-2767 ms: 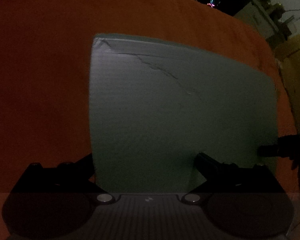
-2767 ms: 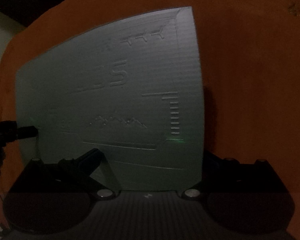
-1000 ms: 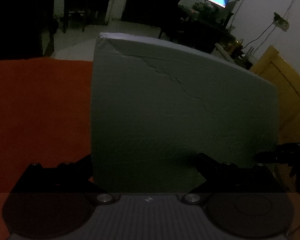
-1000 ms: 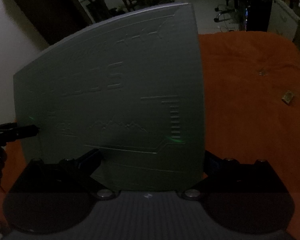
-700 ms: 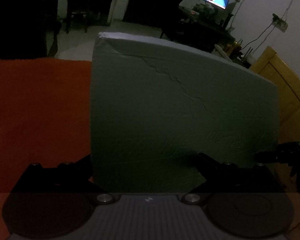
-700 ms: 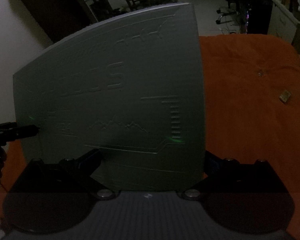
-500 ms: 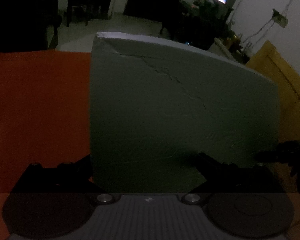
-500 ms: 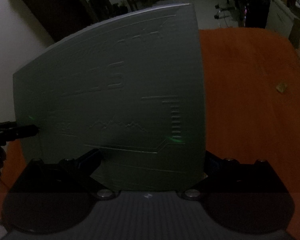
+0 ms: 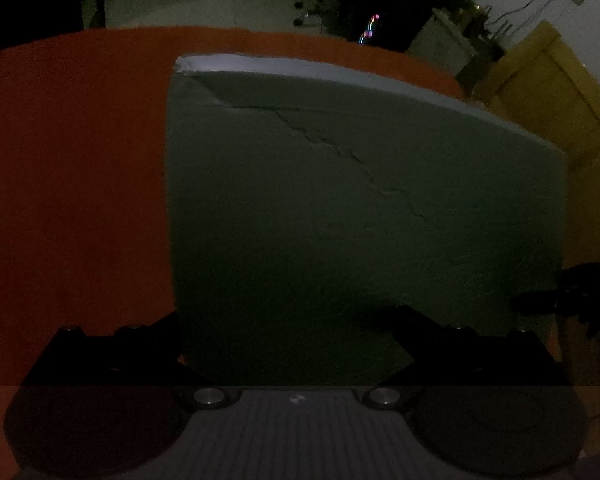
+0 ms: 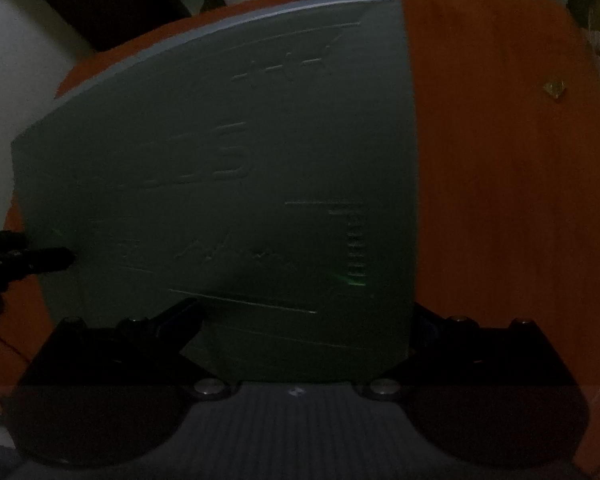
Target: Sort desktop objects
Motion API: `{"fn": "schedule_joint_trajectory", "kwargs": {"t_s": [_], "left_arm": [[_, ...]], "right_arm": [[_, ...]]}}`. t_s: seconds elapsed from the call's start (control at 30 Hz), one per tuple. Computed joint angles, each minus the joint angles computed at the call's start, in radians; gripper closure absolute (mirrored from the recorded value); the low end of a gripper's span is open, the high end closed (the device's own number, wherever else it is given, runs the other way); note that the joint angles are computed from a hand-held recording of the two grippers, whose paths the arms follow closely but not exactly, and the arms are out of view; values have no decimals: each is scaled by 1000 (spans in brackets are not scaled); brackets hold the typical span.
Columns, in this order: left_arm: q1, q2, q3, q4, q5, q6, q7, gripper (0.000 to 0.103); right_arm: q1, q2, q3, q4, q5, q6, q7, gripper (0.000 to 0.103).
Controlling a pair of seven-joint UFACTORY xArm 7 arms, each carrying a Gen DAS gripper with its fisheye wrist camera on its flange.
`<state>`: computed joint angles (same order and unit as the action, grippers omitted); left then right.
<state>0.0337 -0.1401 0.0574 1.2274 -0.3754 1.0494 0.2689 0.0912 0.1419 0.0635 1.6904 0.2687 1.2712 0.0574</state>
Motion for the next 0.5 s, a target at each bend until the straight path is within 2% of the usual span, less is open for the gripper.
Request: {"fn": "schedule_joint_trajectory", "kwargs": {"t_s": [0.33,0.5], "left_arm": [[-18,33,-25,-44,45,-8,-2,0],[-24,107,-41,-25,75,-47,-73,0]], "right_arm": [[9,57,5,-24,-19,27,23,0],[1,137,4,-6,2,-4,64,0]]}}
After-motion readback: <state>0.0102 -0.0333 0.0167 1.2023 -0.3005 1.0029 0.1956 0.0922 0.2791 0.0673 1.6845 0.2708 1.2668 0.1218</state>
